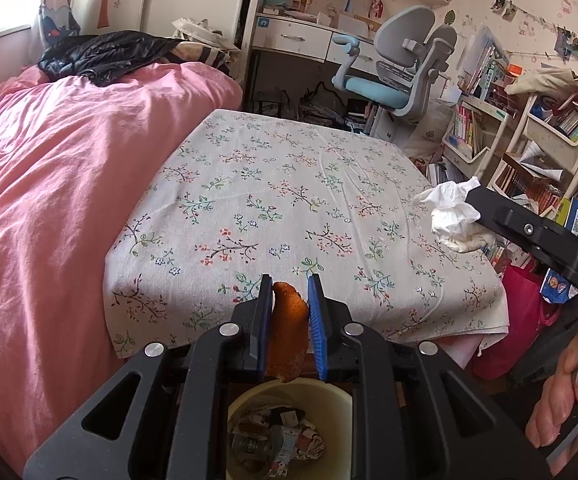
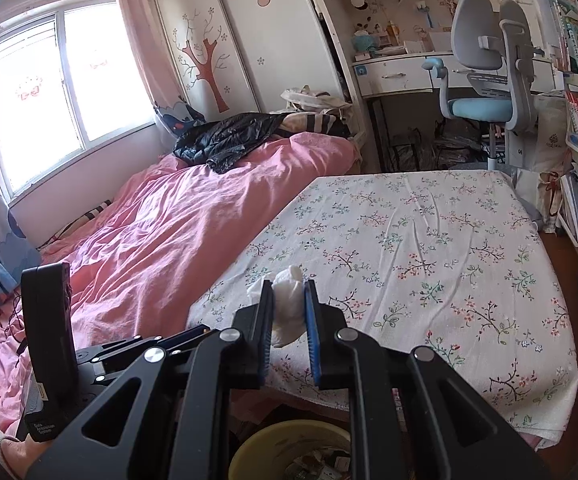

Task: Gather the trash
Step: 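Open left tool over the wastebasket while right tool releases the tissue into it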

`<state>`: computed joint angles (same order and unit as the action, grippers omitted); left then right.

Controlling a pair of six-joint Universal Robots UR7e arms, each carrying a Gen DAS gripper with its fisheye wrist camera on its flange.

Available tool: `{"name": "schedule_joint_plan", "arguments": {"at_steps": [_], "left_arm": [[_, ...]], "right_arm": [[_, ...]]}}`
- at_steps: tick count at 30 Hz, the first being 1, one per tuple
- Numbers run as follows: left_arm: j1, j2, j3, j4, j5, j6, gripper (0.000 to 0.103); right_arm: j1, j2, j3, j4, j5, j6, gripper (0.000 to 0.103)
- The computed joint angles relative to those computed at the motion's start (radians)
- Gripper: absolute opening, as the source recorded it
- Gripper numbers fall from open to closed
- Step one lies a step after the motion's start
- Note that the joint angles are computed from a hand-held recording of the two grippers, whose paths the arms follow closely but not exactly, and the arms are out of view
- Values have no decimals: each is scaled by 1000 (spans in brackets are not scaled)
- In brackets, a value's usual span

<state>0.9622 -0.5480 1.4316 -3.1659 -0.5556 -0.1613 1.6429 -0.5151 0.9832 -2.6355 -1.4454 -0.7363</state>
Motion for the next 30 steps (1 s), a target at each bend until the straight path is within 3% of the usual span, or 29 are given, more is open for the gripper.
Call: {"name": "schedule_joint_plan", "arguments": {"at_steps": [30], "left_arm": [[-30,-93,208,202,-31,-328,17]], "right_arm": [[-15,-113,249,-37,-106,-56,16]]}}
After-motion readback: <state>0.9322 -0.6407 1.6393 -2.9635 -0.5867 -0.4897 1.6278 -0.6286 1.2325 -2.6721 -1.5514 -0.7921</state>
